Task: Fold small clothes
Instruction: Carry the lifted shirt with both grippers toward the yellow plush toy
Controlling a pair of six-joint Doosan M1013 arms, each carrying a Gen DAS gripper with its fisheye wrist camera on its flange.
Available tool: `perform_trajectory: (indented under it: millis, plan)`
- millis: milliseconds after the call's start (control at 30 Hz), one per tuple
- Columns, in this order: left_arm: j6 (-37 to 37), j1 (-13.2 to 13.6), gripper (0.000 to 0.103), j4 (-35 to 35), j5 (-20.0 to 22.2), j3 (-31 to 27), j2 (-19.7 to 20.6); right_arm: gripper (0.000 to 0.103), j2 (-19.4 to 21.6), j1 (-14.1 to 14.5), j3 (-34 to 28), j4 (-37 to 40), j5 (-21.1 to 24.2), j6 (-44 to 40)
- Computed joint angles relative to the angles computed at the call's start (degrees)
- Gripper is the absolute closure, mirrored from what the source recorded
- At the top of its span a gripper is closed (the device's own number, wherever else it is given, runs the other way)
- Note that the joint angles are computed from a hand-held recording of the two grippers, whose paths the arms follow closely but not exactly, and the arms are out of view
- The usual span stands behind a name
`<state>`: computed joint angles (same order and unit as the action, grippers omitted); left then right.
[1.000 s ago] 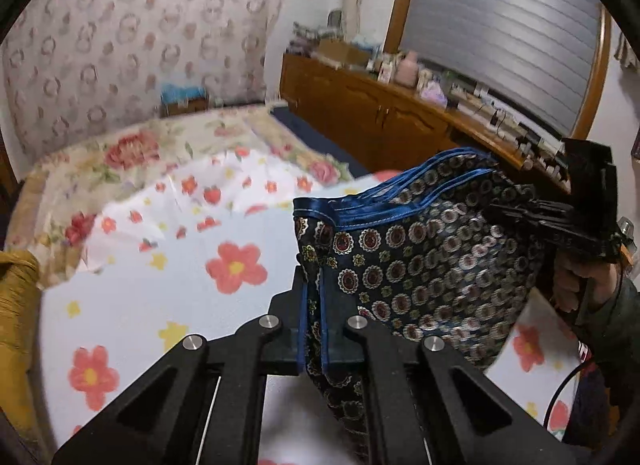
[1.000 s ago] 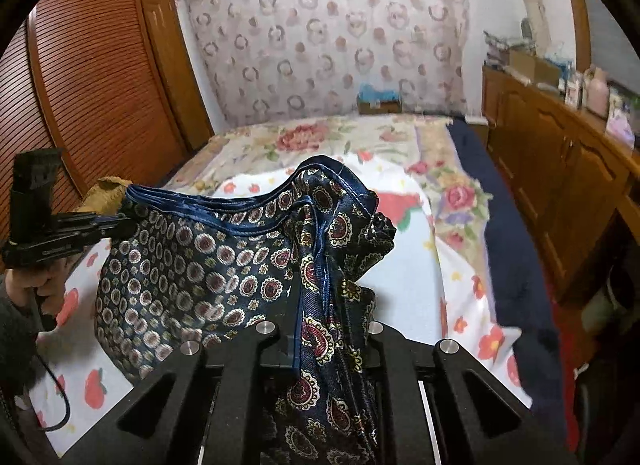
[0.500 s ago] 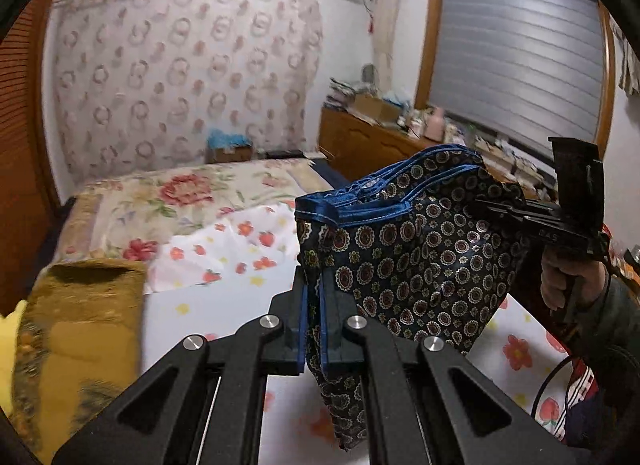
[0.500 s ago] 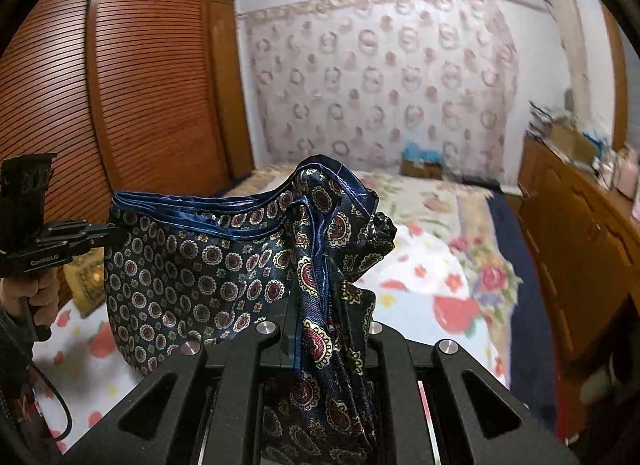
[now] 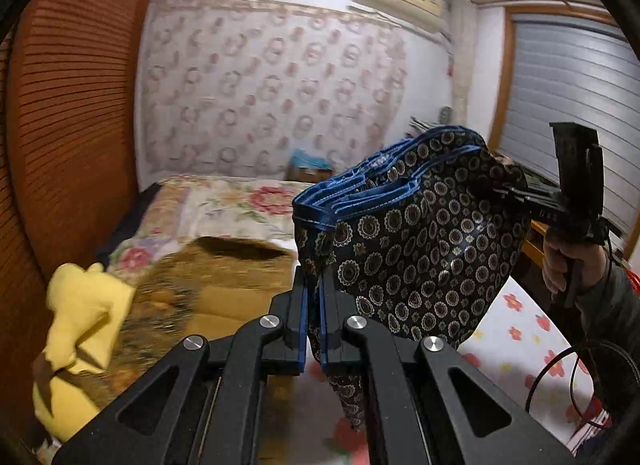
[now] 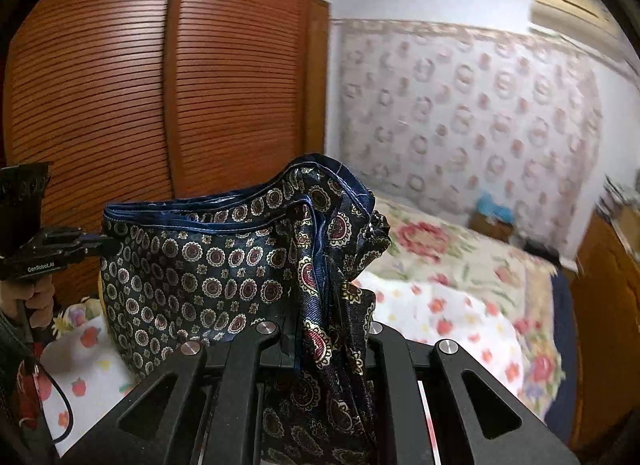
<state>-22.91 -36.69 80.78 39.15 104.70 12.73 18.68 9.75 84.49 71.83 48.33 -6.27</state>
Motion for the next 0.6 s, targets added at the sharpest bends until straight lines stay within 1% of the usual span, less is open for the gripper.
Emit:
perform_trajectory:
  millis: [33,167,300,333,433,467,533,600]
  plan:
    - [-1.4,0.0,0.098,0.6,0.9,0.7,-0.4,0.091,1.9,0.6,-2.4,-0.8,0.2,0.4]
    - [-5.9,-0.4,0.098,2.5,3.5,3.0,-1.5,0.091,5.0,1.7,-7.3,-4.1,2.8,1.2]
    - [-10.4,-0.9,0.098,2.4,5.9,5.9,-2.6,0.091,9.0,4.2,-14.0,-9.5,5.1,5.1]
    - [-11.4,-1.0,0.098,2.2,6.1,6.5,-2.9,0.091,10.1,4.9,-15.8,-10.9,5.7,6.3]
    - [-16.4,-0.6,0.098,1.8,4.3,9.5,-4.1,0.091,13.6,7.4,-21.3,-16.3,7.1,10.1]
    - [-18.1,-0.6,0.099,1.7,4.8,10.5,-4.2,0.091,14.7,8.2,-22.9,-18.0,7.4,11.3]
    - [-19.2,-0.5,0.099,0.6,5.2,11.1,-4.2,0.091,17.1,9.6,-26.2,-21.4,8.6,13.5]
    - [-20.9,0.1,0.099,0.1,4.5,11.9,-4.3,0.091,19.1,10.9,-28.9,-24.0,8.8,15.3]
